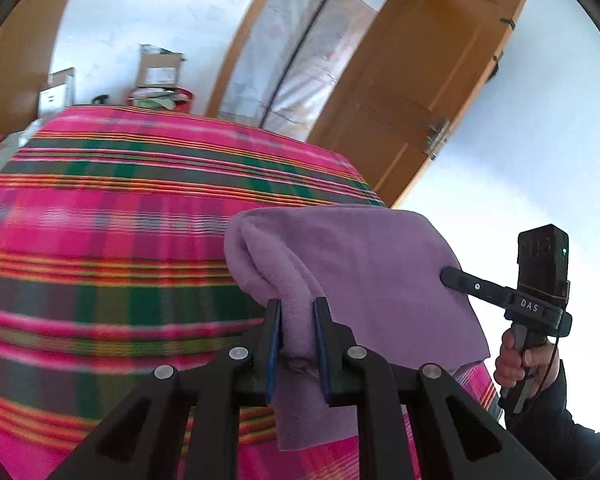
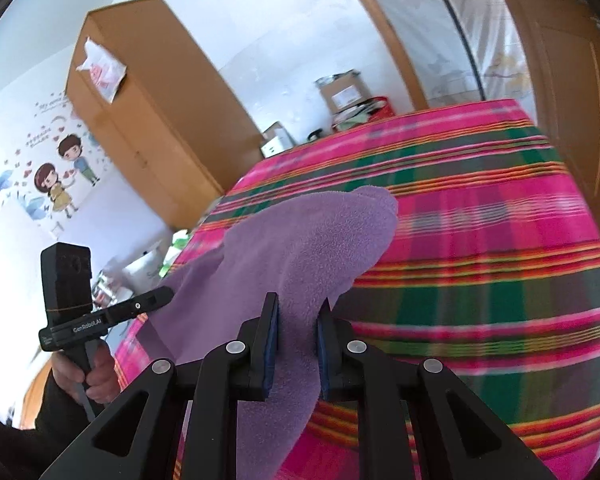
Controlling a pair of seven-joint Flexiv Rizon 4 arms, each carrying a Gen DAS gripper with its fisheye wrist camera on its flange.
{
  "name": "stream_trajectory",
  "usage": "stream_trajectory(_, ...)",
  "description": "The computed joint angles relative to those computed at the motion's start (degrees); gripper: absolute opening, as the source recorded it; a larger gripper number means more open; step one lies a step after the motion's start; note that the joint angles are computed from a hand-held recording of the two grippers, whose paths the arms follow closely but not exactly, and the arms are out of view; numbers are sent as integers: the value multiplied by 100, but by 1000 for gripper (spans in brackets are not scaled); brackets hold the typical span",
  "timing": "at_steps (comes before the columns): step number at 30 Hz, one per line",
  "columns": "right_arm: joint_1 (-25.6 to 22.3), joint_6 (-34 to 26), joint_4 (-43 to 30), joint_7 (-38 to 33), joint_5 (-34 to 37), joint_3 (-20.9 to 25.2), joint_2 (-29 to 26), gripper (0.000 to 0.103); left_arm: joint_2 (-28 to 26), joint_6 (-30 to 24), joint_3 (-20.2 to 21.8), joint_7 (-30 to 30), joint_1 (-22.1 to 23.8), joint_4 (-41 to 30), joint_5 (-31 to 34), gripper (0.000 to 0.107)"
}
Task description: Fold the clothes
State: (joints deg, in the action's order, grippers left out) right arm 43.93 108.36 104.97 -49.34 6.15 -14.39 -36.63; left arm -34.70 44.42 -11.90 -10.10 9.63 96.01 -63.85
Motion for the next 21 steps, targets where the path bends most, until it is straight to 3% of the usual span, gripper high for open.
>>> stream_trajectory(11,-986,-30,426,-492,-301,236,323,17,-372,540,-354,-229,-670,-458,332,16)
stream_trajectory(17,-2003,-97,175,-573,-686,817,171,17,-772,843,-570,-548,-928,-1090,704,16)
stream_trajectory(21,-2765,-218,-95,-498,-998,1339,-51,18,-1103,700,-647,-920,-971,-1493,1074,16)
